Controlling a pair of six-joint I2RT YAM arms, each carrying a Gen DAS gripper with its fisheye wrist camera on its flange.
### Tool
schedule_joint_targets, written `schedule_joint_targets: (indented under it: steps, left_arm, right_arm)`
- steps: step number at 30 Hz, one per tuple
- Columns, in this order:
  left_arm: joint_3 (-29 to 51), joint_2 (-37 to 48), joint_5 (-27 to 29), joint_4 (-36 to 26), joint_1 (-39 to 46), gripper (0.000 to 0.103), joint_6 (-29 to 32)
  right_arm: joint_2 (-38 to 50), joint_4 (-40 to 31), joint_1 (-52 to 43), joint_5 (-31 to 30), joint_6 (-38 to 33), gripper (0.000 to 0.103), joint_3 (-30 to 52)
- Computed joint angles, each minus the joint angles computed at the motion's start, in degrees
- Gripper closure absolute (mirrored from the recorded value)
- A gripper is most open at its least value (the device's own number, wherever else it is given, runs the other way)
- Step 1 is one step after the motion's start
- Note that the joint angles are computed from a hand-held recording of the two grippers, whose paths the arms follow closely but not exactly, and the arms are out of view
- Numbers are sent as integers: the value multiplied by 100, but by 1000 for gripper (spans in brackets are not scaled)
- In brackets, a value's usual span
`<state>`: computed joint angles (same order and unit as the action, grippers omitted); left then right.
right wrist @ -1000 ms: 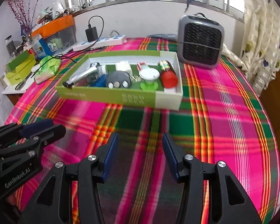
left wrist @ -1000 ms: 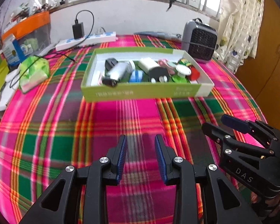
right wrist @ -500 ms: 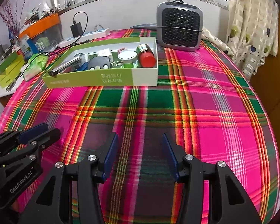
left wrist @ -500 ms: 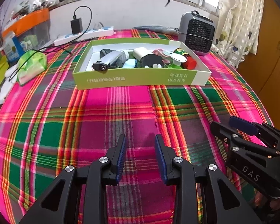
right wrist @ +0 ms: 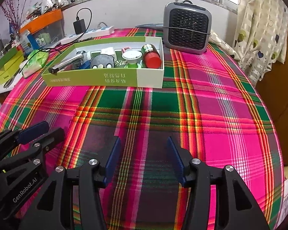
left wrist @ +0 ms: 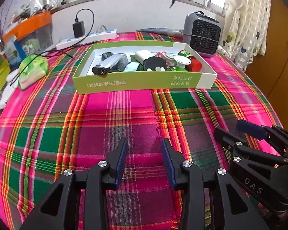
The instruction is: Organize rigid objects
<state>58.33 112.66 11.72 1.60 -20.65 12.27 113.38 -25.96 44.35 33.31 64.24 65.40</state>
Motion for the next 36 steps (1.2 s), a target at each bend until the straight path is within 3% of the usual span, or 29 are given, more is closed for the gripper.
schedule_joint_targets:
  steps: [3, 10, 16, 36]
  left_arm:
    - [-51, -23, -213, 59, -124, 62, 93]
    - [-34, -12, -96, 14, -90, 57, 132]
    - [-63, -24, -162, 44, -133, 56, 136]
    - [-67, -25, -165, 49, -129, 56, 143]
  right_arm:
    - [-9, 5, -3, 1, -7, 51, -15]
    - [13, -24, -4, 0, -22, 50, 25]
    - [-19, -7, -35, -16, 2, 44, -38]
    - [-5, -10, -21, -12, 18, 43, -23]
